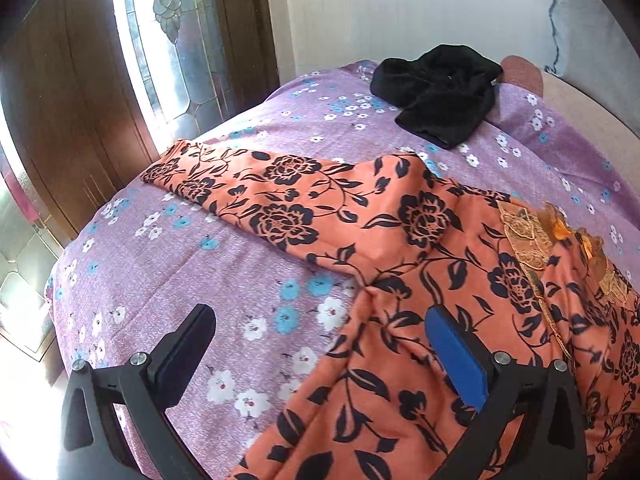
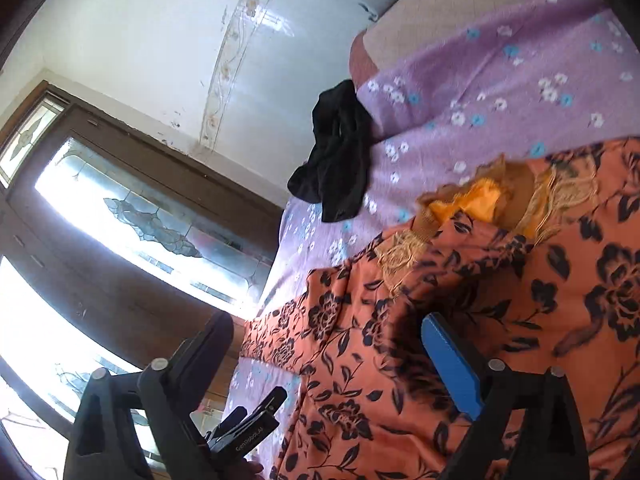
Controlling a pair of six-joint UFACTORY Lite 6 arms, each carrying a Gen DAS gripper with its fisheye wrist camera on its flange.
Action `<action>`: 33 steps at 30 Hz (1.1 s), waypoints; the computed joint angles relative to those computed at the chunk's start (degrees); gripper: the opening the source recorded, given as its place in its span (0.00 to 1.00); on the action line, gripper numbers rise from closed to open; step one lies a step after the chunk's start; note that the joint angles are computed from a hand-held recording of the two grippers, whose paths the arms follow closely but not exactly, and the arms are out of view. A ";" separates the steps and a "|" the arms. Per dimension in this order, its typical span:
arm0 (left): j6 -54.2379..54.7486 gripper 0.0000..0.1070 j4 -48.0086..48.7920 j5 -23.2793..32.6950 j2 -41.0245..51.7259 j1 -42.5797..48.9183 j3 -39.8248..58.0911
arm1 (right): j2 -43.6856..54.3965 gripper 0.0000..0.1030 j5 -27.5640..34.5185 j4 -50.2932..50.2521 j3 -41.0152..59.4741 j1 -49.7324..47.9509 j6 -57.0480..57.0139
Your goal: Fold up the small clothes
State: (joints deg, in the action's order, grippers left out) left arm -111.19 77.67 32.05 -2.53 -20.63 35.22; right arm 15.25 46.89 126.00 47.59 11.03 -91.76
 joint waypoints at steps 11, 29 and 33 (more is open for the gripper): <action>-9.30 0.96 11.99 -3.24 -3.32 -12.50 -0.75 | -20.21 0.91 -5.69 -4.18 -16.86 -10.19 3.13; 10.35 0.75 -10.88 1.88 35.70 -19.26 34.51 | -0.73 0.38 -7.09 -27.03 -7.47 -33.70 18.77; 13.63 0.74 -15.96 -7.49 32.85 -13.64 31.27 | 7.44 0.29 -11.59 -30.16 -2.17 -29.36 22.34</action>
